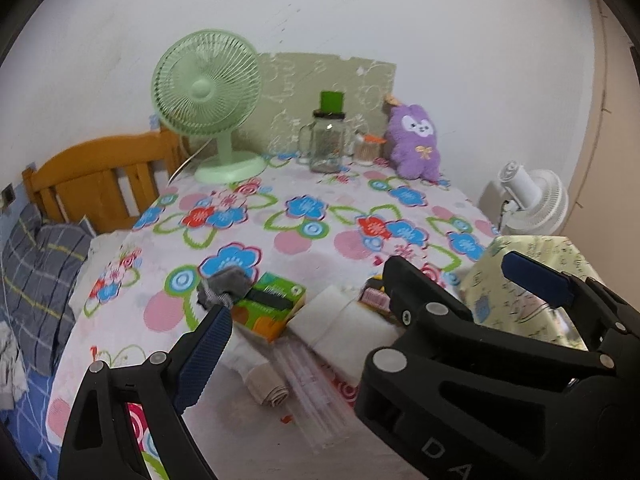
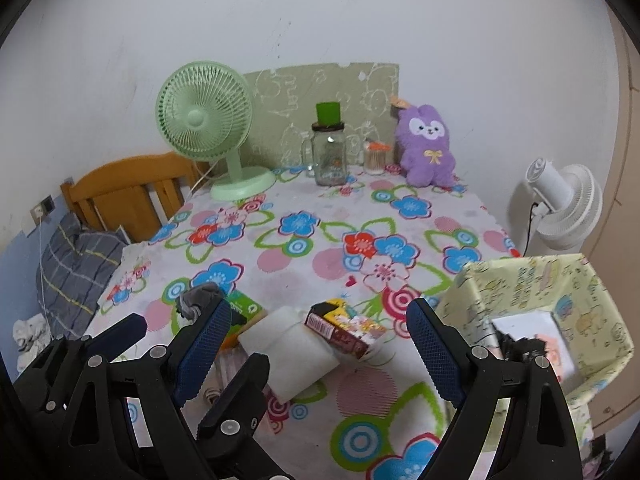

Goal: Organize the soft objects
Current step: 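Withdraw both tools from the box back toward the table items, then grasp the beige rolled cloth with the left tool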

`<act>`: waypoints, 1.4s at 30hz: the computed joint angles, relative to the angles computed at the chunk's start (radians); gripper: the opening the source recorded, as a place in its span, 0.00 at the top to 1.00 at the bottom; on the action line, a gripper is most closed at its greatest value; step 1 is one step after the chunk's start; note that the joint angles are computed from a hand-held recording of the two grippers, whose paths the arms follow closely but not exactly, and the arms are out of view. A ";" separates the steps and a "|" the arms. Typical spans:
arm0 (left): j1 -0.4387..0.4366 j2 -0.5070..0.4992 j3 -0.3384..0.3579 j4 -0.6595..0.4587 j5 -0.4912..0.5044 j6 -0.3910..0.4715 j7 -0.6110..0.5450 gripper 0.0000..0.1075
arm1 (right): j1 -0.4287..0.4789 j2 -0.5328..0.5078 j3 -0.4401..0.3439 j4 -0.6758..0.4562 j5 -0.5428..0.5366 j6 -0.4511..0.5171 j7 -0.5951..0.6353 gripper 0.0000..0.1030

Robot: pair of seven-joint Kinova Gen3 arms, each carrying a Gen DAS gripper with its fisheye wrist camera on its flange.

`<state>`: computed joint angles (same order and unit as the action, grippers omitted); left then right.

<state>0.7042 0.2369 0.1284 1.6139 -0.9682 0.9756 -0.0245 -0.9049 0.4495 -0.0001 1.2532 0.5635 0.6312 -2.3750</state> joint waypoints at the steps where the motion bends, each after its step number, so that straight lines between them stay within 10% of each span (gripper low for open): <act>1: -0.001 0.003 -0.001 0.003 0.002 0.000 0.005 0.12 | 0.003 0.007 -0.003 -0.002 -0.004 -0.002 0.005 0.11; 16: -0.018 0.056 -0.030 0.027 0.078 0.013 0.070 0.20 | 0.038 0.098 -0.024 -0.043 -0.133 -0.004 0.129 0.11; 42: -0.134 0.027 -0.049 0.090 0.293 -0.099 -0.141 0.75 | 0.031 0.225 -0.037 -0.228 -0.285 0.138 0.296 0.15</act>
<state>0.5703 0.2641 0.0796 1.7041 -0.6754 0.8762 -0.1659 -0.8740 0.6743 -0.0374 1.0247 0.2787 0.7694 -2.0788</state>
